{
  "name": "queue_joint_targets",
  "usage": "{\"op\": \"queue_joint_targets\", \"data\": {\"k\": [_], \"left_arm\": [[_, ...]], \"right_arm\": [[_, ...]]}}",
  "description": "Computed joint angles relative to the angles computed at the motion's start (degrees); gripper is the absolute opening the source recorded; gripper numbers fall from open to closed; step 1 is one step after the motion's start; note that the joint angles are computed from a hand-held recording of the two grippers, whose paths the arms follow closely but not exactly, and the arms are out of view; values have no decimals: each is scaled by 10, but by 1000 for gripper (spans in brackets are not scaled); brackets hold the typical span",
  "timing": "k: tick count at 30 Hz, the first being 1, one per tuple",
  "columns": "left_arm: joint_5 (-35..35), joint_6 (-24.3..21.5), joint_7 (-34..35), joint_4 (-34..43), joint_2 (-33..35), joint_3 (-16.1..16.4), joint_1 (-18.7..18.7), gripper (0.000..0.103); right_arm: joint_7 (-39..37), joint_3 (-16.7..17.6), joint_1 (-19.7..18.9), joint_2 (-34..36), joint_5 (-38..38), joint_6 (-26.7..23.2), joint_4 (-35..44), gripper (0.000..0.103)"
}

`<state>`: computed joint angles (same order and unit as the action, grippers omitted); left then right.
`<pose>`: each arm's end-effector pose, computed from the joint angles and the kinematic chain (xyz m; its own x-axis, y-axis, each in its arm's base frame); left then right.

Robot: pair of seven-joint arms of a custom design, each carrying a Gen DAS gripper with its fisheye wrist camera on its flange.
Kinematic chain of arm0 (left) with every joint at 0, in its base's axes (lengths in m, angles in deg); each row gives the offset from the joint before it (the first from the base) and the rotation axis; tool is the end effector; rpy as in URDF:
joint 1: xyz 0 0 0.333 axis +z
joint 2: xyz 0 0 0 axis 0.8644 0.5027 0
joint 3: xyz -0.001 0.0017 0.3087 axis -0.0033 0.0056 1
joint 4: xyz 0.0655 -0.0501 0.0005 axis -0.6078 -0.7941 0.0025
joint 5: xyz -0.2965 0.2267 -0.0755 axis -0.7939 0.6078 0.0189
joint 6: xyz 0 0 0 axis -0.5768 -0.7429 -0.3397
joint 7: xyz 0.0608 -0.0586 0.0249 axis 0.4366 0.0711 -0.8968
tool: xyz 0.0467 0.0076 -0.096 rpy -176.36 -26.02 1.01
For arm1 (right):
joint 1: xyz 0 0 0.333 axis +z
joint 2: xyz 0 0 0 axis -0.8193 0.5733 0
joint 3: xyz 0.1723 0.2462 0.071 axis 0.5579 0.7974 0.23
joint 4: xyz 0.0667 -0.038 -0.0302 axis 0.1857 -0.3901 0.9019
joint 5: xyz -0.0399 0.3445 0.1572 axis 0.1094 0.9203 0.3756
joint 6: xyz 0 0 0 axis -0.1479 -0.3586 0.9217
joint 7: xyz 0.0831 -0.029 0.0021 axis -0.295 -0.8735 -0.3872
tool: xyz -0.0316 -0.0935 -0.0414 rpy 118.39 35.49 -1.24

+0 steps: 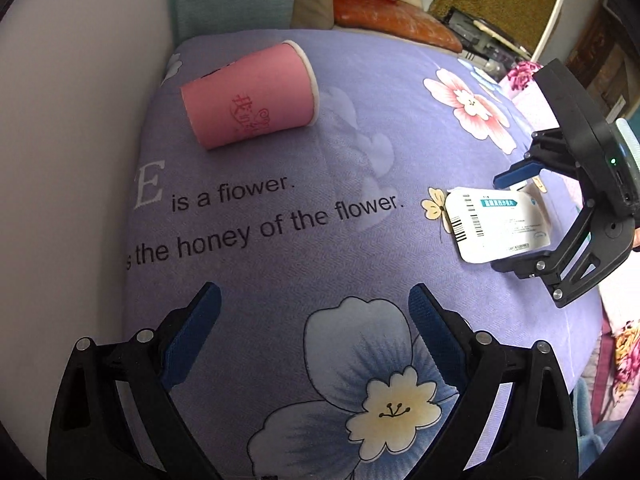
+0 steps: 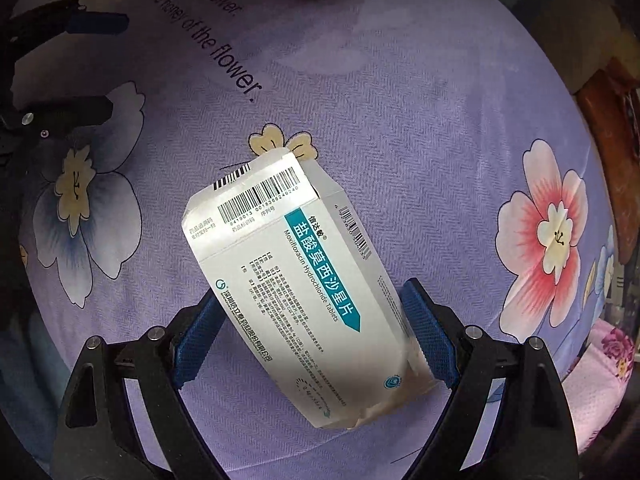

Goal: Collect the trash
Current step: 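Grasp the white medicine box with the right tool while the left tool grasps the pink cup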

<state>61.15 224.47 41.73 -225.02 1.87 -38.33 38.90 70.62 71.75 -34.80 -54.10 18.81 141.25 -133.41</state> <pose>0.3948 -0.3207 0.3341 0.3048 -0.9438 0.1276 -0.8387 -0.3295 -0.4336 0.5781 0.2544 0.3209 0.9939 -0.1068 0.0282 -0.1057 -0.9937 -0.0377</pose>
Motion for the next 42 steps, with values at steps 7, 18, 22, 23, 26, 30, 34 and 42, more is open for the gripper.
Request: {"op": "queue_joint_targets", "data": {"k": [7,18,22,23,26,30,34,42], "left_arm": [[10,-47,29,36,0,7,9,95],[-2,-189,177,141,39,19,23,95],[-14,-235,246,186,74,24,22,95],[-16,-245,264,198,84,25,21,95],[-25,-271,325,235,122,28,17,95],[-33,-302,388,280,167,36,9,95],[-26,-288,391,283,176,47,3,94],[-41,-157,304,213,128,53,24,73]], "right_arm": [[-9,12,-17,-14,64,-7,-8,65],[90,1,-24,-4,110,-17,41,63],[125,3,-32,24,126,-59,93,62],[113,-1,-47,30,133,-73,107,61],[119,0,-56,37,145,-83,120,59],[122,-1,-63,34,153,-77,112,57],[128,1,-71,32,169,-87,108,57],[145,3,-94,69,213,-144,157,56]]}}
